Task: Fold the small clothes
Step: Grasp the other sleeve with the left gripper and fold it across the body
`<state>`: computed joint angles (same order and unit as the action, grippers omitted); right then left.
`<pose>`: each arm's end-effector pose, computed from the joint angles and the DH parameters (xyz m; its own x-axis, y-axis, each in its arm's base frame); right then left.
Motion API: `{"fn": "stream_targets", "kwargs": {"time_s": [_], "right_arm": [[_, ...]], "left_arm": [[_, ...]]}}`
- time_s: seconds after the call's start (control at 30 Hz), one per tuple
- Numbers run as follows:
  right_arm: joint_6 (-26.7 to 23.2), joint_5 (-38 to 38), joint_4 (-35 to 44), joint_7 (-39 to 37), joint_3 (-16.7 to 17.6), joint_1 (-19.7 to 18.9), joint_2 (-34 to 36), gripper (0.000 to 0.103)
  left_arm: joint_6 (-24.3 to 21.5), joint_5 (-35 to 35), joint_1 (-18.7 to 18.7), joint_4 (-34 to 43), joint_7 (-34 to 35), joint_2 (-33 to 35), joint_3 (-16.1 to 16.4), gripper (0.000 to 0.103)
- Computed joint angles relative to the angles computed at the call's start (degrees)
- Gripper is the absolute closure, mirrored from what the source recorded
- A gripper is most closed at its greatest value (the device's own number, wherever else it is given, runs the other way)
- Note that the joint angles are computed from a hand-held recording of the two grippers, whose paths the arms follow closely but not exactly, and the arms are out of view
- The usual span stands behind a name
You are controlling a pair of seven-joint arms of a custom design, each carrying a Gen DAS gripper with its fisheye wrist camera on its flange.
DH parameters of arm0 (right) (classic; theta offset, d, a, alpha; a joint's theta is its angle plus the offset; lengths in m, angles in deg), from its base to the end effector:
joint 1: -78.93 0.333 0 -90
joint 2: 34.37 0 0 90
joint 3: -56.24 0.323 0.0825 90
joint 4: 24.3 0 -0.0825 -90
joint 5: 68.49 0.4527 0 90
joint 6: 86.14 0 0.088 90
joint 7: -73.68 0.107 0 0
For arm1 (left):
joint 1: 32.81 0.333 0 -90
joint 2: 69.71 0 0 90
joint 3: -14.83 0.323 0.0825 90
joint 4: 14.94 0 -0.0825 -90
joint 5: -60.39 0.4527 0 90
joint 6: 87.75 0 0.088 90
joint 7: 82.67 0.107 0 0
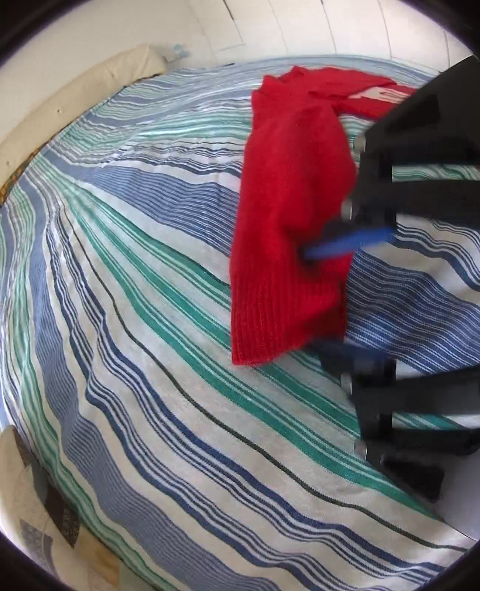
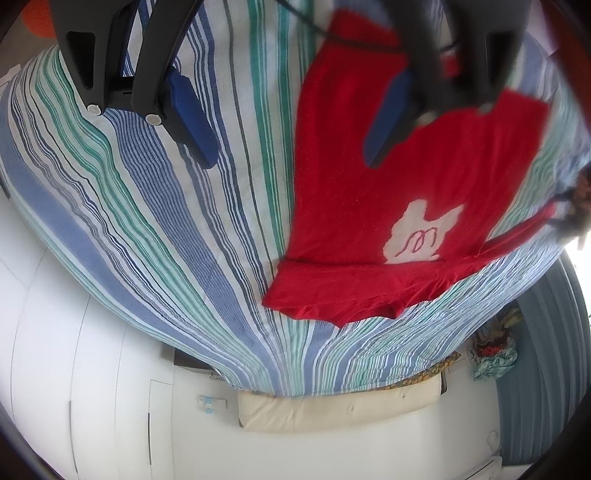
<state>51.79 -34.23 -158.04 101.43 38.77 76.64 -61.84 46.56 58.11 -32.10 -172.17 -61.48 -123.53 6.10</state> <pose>0.4842 -0.1851 0.5547 0.3849 -0.9229 -0.0143 -0.6414 -0.2563 -0.7231 0.3760 -0.0526 0.5154 0.7730 -0.4541 0.4431 -0.3728 -0.8902 -0.2619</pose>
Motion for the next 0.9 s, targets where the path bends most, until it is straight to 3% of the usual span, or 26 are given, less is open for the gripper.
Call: {"fn": "stream_targets", "kwargs": {"time_s": [0.1,0.2,0.47,0.67,0.73,0.8,0.9], "right_arm": [[-0.95,0.82,0.41,-0.35,-0.50,0.25,0.24,0.023],[-2.24,2.05,1.29,-0.07,-0.92,0.19,0.97,0.023],[-5.81,5.11,3.31,0.12,-1.20,-0.69,2.52,0.023],[-7.26,6.77,4.07,0.11,-1.13,-1.58,2.88,0.023],[-7.57,7.20,4.33,0.22,-1.08,-1.80,3.03,0.023],[-7.64,7.50,4.37,0.30,-0.98,-2.04,3.00,0.023],[-8.08,7.83,4.74,0.85,-0.97,-2.33,3.31,0.023]], "left_arm": [[-2.44,2.46,0.79,5.06,1.81,1.82,-0.90,0.094],[-1.96,5.83,0.47,14.18,7.08,7.95,-1.41,0.094],[3.50,6.78,-5.83,48.95,23.16,39.37,-3.31,0.094],[2.57,10.34,-12.00,71.19,25.80,61.59,-5.08,0.093],[1.03,9.05,-13.96,76.56,26.74,67.35,-4.91,0.084],[-1.78,6.51,-15.21,80.13,28.01,71.44,-4.93,0.047],[-0.01,4.28,-15.78,77.44,29.15,70.25,-4.32,0.044]]}}
